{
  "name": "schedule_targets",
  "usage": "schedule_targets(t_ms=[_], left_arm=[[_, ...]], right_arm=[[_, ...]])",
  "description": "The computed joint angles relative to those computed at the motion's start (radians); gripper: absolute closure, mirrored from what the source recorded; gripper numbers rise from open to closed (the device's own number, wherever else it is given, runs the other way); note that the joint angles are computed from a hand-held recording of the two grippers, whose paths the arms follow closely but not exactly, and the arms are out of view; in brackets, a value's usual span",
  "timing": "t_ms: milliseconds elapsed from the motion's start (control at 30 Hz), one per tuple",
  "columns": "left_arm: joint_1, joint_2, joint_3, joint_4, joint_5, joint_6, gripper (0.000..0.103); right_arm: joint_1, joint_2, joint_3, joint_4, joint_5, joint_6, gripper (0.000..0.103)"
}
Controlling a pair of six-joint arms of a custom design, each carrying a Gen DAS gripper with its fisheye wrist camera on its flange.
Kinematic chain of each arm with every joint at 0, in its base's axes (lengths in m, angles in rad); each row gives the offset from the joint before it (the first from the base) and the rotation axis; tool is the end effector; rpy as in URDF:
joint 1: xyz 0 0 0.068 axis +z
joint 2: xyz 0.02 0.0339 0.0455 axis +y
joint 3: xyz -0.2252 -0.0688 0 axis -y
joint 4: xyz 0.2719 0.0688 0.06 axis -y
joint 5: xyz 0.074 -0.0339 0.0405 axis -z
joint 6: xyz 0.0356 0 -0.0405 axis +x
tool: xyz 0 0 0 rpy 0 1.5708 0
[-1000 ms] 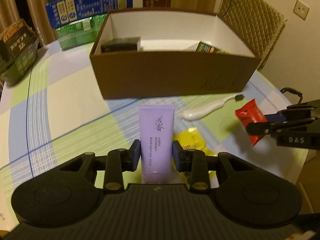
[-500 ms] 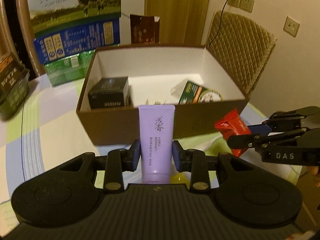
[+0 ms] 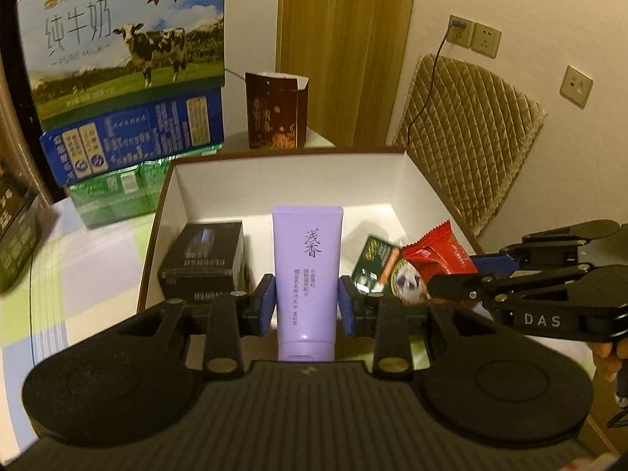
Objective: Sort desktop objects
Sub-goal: 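Carry the purple tube and red candy up over the brown box with both tools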
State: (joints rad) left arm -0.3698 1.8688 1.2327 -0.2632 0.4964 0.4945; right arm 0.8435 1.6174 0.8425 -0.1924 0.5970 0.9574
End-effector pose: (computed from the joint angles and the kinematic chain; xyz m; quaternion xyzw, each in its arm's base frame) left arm 0.3724 -0.1625 0.1331 0.4568 0.7972 -0.2116 0.3332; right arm 0.2313 0.2298 0.1059 0.1392 0.9061 0.0481 0.3965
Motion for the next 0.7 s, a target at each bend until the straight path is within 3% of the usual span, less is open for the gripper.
schedule_targets(t_ms=[200, 433, 700], left_arm=[[-0.046, 0.166, 0.213, -0.049, -0.023, -0.049, 0.075], [-0.097, 0.408, 0.518, -0.143, -0.079, -0.08, 0.075], [-0.134, 0.77, 1.023, -0.367, -0.122, -0.126, 0.075]], right_arm=[[-0.134, 0.012, 0.003, 0.08, -0.063, -0.099, 0.081], [-0.302, 0.132, 0.061, 0.182, -0.194, -0.182, 0.081], [-0.416, 0.308, 0.186, 0.212, -0.3, -0.198, 0.081]])
